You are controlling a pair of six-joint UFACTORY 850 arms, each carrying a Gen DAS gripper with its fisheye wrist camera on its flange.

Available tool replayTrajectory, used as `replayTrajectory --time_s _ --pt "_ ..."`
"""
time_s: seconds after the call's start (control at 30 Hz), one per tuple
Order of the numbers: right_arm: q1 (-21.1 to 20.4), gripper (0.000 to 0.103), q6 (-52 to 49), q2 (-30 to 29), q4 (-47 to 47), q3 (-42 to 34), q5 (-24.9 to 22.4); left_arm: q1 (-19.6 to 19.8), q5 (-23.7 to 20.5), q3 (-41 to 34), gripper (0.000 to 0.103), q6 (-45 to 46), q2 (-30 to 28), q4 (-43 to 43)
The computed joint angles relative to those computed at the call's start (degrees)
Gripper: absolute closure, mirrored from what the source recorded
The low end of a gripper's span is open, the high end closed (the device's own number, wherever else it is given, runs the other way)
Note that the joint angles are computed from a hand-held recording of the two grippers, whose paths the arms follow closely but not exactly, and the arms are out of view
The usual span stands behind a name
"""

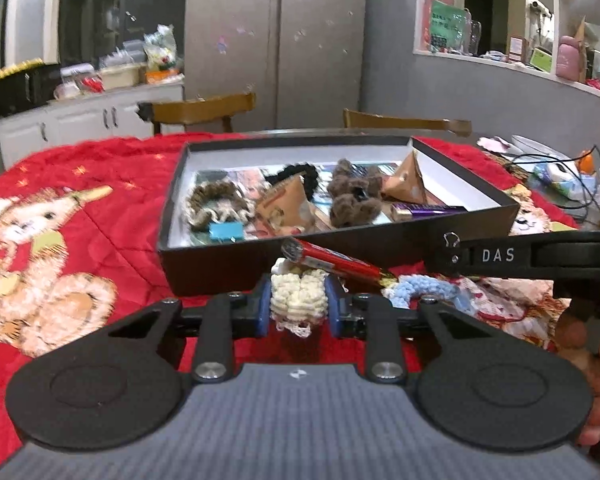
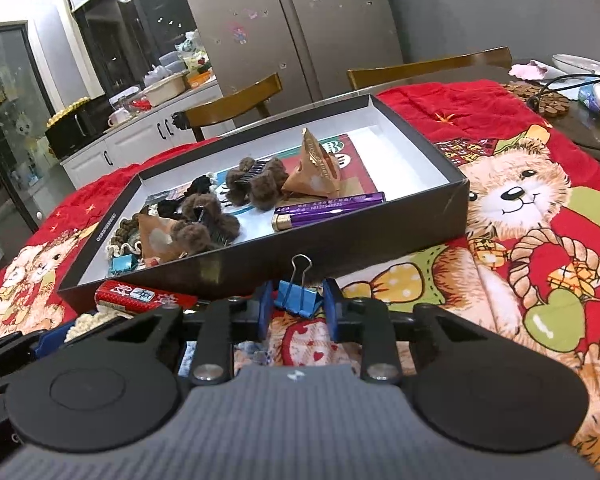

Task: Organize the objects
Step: 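Grasp the cream braided rope loop with the left tool while the right tool grasps the blue binder clip, then carry the rope loop and binder clip over the black box with both tools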

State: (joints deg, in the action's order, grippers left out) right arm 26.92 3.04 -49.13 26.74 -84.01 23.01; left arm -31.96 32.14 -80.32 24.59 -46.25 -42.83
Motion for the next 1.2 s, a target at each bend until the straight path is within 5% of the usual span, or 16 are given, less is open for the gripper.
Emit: replayTrajectory --time_s 0.8,1.2 --pt "-0.39 0.073 13.12 0.98 -13.5 2.1 2.65 -3.3 15.47 4.16 0.071 2.89 1.1 -3.29" --pt "0.07 0.073 13.61 2.81 -15.11 5.27 9.5 -4.16 20.54 6.03 0.071 2.09 1.52 -1.79"
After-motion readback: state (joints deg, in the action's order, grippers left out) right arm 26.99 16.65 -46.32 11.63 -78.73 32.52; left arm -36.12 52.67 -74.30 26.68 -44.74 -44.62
